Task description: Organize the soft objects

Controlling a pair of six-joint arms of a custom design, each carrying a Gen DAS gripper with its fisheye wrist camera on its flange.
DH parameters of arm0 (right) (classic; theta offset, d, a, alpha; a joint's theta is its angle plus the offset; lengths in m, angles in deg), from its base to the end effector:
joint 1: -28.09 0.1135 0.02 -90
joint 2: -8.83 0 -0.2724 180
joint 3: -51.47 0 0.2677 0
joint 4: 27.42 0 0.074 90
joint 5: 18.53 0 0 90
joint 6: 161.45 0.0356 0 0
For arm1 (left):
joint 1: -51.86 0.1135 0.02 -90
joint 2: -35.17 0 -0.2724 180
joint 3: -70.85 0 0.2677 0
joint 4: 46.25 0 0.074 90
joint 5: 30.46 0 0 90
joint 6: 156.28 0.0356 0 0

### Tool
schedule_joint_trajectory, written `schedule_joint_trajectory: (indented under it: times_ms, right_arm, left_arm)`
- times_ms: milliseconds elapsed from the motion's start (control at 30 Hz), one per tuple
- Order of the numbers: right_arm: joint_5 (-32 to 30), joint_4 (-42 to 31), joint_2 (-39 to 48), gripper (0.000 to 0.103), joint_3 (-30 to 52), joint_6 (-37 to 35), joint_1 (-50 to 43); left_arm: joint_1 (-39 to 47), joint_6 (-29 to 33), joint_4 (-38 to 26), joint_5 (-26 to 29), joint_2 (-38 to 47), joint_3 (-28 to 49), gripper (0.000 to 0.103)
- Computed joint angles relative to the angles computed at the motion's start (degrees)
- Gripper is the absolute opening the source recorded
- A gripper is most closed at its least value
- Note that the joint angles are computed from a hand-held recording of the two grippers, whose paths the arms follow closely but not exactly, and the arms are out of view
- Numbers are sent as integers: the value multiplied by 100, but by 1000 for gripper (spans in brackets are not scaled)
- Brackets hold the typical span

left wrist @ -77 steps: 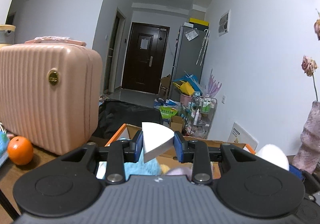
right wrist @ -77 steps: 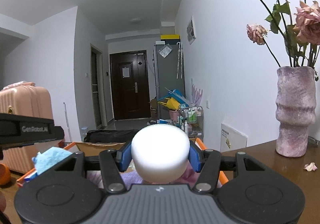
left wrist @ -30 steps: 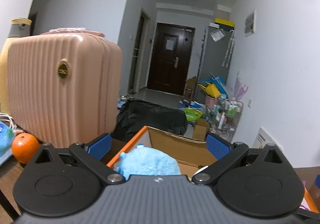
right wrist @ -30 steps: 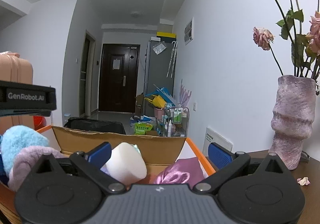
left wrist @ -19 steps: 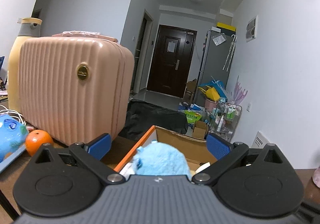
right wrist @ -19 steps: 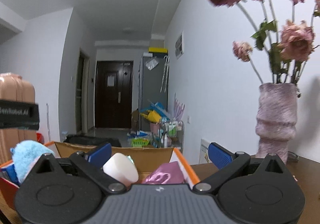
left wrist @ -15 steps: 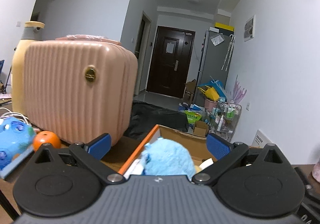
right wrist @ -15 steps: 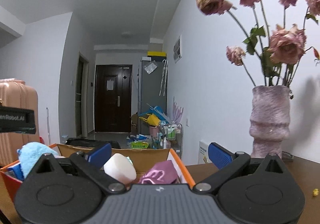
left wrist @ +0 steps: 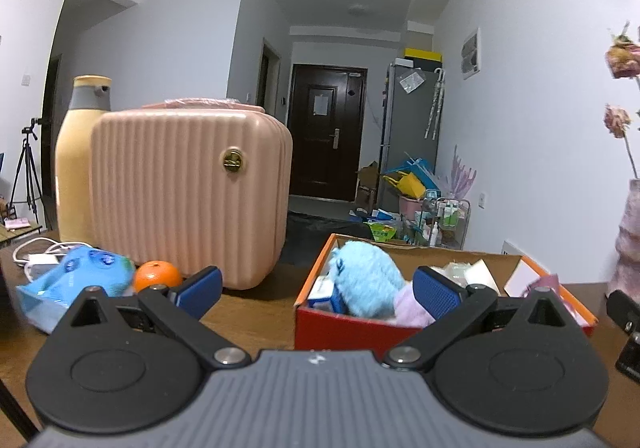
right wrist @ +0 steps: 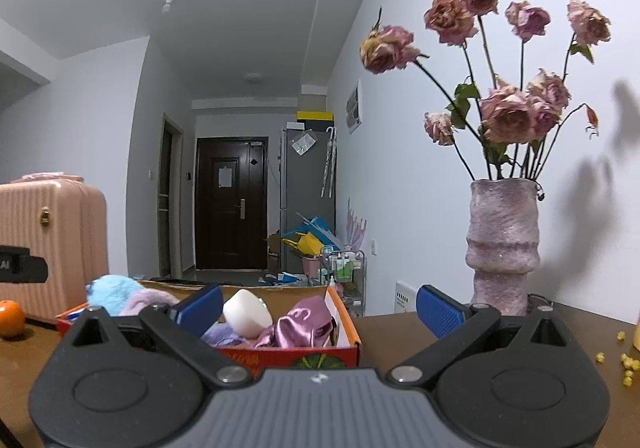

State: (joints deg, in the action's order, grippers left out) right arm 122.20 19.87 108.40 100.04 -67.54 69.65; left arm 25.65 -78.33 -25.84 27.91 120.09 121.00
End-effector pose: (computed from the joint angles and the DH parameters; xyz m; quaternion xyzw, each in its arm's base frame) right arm 0.2653 0.1984 0.1678 0.0645 0.7185 -0.0495 0.6907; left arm 0.2925 -0.1232 0.2063 -0.0722 0.7748 0.0101 0.6279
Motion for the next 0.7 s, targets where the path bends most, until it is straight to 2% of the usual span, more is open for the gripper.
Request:
schedule_joint_trajectory:
  times_ms: [167, 367, 533, 600, 700]
  right_arm:
    - [424, -14, -549, 103, -579, 46, 520]
    - [1056, -460, -1272, 103, -1119, 271, 1363]
    - [1690, -1471, -1934, 103, -1287, 675, 2195]
    - [1950, -2125, -2205, 103, -1267, 970, 2542]
    - [2247, -3658, -2644, 103, -1092, 1909, 3080]
  left_arm:
    - [-96, 52, -193, 44, -928, -723, 103]
    - [-343, 183, -842, 19, -2360, -1487, 103]
    - [-878, 370, -1510, -400, -3857, -2076, 103]
    - [-1204, 402, -1997, -614, -4487, -2204, 103]
    - [-1801, 465, -2788, -1067, -5447, -2378, 103]
